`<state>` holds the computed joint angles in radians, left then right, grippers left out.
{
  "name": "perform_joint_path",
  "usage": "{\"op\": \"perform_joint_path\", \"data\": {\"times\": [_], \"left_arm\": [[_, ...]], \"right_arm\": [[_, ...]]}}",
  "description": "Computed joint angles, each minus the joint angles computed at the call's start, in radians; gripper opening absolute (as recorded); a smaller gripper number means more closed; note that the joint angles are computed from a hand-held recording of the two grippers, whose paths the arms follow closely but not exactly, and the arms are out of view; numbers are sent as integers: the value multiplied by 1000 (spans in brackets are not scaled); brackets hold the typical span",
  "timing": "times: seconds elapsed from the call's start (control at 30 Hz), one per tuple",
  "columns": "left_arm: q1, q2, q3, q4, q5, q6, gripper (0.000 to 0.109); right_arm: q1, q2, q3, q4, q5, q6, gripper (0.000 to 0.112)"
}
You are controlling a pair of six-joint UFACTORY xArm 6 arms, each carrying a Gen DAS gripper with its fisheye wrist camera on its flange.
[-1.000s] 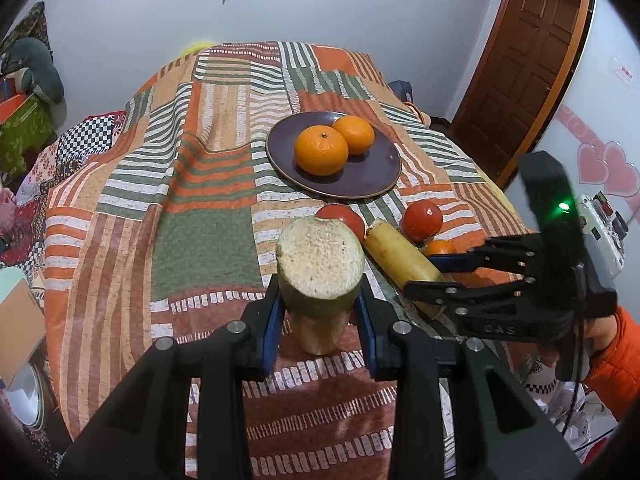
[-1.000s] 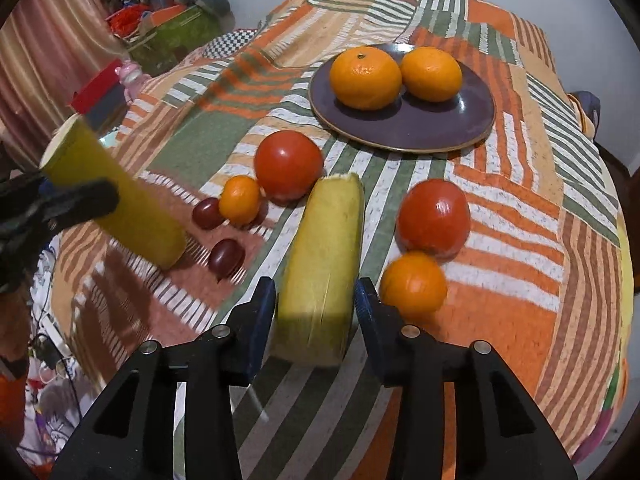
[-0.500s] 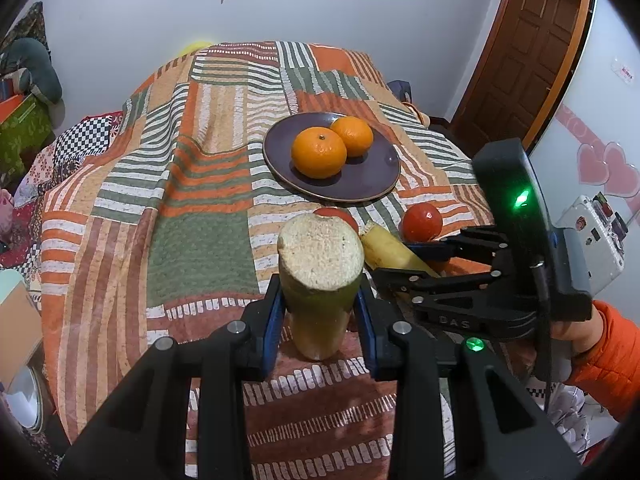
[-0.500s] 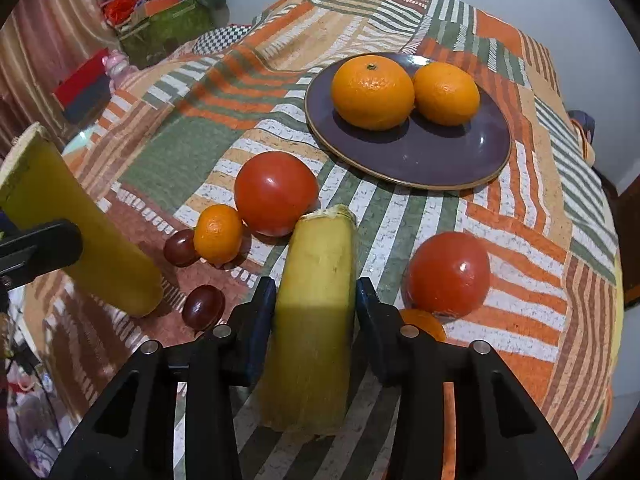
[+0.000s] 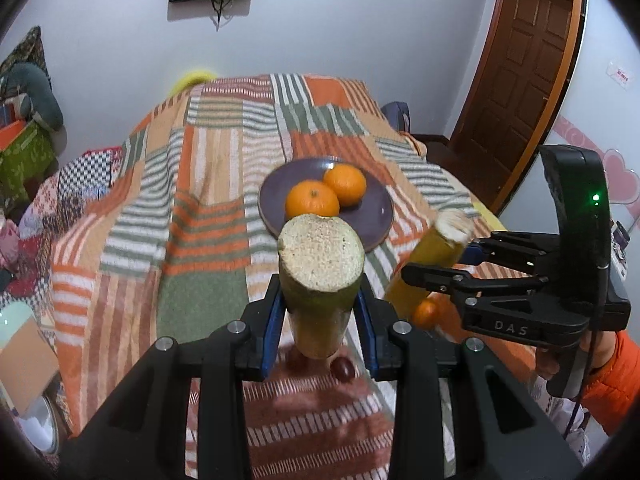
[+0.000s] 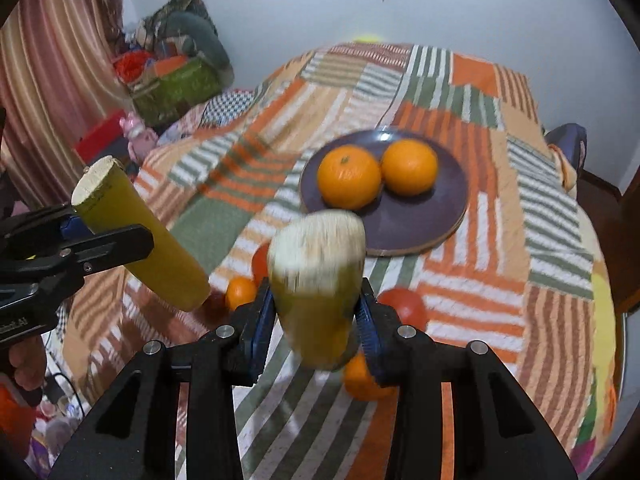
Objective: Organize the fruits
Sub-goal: 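Lift the cylinder and corn cob with both grippers and carry them over the plate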
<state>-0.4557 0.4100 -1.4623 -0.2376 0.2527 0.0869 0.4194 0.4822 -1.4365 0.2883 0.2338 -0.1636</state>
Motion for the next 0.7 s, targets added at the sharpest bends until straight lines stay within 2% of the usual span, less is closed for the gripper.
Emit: {"op": "perform_joint_path", "data": {"times": [0.17,0.27,0.43,0.5,0.6,0.7], "left_arm": [[8,72,-121,82,28,-60,33],[16,119,-197,88,59,-74,33],[28,216,-343,118,116,-107,33],[33,269,-421,137,149,-122,33],[38,338,-524,174,196,-150,33],[45,446,-696,201,279,-171,33]], "right_arm": [[-26,28,-55,6,-16,8,36],[-40,44,-84,-10,-21,24,36],[-62,96,-164,-8,11,32,36],[-66,127,-206,-33,32,51,36],[-69,166,-262,1,70,21,36],[-69,205,-315,31,106,-4,36]]}}
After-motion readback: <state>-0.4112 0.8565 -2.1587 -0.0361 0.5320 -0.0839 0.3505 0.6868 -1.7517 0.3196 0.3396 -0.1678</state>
